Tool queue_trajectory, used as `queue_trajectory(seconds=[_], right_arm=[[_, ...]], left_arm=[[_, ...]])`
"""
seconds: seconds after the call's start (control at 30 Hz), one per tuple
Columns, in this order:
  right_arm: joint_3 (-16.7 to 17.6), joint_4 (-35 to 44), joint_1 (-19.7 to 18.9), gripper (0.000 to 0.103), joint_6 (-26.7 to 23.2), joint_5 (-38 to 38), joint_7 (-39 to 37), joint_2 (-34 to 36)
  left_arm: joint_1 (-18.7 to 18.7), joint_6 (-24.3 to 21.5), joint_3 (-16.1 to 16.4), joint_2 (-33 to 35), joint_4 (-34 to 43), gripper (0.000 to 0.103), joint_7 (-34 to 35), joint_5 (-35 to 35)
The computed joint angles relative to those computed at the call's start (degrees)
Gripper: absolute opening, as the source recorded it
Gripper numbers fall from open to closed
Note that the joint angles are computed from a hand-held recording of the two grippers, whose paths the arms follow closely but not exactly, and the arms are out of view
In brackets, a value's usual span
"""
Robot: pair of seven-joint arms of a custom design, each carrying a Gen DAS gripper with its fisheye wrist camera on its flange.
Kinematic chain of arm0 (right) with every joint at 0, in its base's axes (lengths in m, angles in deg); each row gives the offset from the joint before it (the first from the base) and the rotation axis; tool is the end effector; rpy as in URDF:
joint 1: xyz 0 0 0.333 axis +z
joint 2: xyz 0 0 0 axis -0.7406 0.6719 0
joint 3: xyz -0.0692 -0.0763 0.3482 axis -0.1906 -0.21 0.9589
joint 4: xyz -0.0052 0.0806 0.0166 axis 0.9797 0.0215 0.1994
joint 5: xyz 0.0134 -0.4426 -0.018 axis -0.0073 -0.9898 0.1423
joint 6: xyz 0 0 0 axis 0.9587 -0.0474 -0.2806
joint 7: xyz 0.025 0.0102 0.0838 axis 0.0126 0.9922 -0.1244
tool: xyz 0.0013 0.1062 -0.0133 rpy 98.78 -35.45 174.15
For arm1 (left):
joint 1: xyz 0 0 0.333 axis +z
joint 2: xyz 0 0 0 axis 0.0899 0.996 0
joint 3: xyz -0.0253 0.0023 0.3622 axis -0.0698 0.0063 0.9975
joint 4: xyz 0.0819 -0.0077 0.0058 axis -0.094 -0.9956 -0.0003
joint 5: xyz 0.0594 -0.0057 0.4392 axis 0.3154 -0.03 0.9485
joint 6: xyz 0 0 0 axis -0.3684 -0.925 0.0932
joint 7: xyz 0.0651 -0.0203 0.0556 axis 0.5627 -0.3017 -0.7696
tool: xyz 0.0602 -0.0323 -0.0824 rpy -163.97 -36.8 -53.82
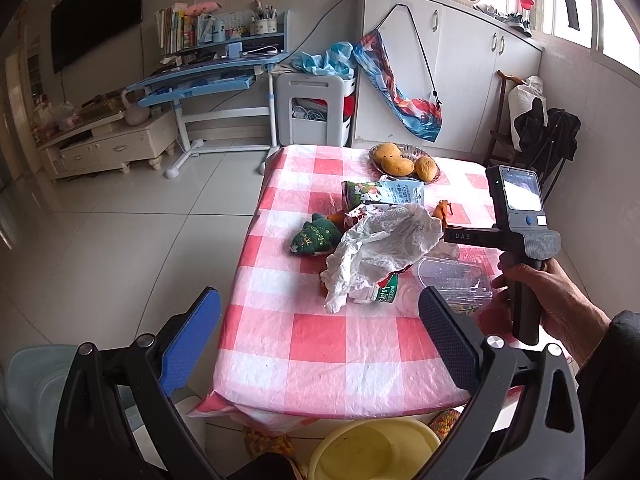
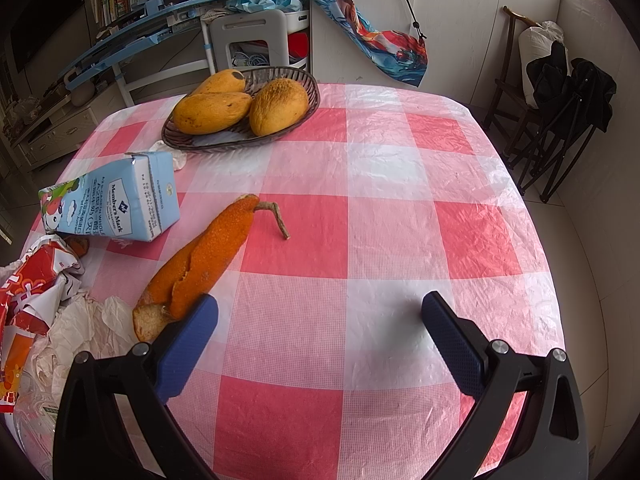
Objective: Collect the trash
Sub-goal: 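Move both grippers toward the clutter of trash on the table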
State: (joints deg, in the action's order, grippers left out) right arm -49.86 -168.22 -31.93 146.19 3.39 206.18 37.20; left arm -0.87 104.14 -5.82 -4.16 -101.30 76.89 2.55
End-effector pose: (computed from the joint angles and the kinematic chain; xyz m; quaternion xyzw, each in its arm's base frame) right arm 0.7373 0.1540 0.4497 -0.5727 0.7664 -0.2316 0.1762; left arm 0.5847 -0.1155 0.5766 -0.5531 0.7348 -0.3201 0.2273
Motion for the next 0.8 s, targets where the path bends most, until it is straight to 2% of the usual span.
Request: queue_trajectory(seconds=[0.17, 0.3, 0.37, 0.5, 0.73, 0.8], right_arm=[[0.04, 0.00, -0.08, 0.097, 0.07, 0.16, -0.12, -0.01], [1.86, 0.57, -1.74, 0.097, -1.12, 4.39, -5.56, -0.11], [1.05, -2.11, -1.46, 0.097, 2.33, 4.15, -3.62, -2.48], [-0.62, -6.31, 0.82, 0.097, 5.48, -3.75, 2.00, -7.49], [2.34, -13.49, -0.13, 0.097, 11.20, -10.05, 6.55, -15.25], [3.36, -14.21, -0.40, 0.097, 11.13, -12.09, 6.30, -16.14]], left_arm=[[-0.16, -0.42, 0.22, 0.77, 0.89, 0.095, 0.96, -0.95], [-0.15, -0.61, 0.27, 0.83, 0.92, 0.095, 2.02, -2.03], [-0.23, -0.66, 0.31, 0.76, 0.88, 0.095, 2.54, -2.66], [-0.31, -0.43, 0.20, 0.42, 0.41, 0.095, 3.15, -3.08], [-0.52, 0.57, 0.02, -0.52, -0.86, 0.095, 2.87, -2.68], [-0.36, 1.02, -0.16, -0.82, -1.32, 0.095, 2.07, -1.56]])
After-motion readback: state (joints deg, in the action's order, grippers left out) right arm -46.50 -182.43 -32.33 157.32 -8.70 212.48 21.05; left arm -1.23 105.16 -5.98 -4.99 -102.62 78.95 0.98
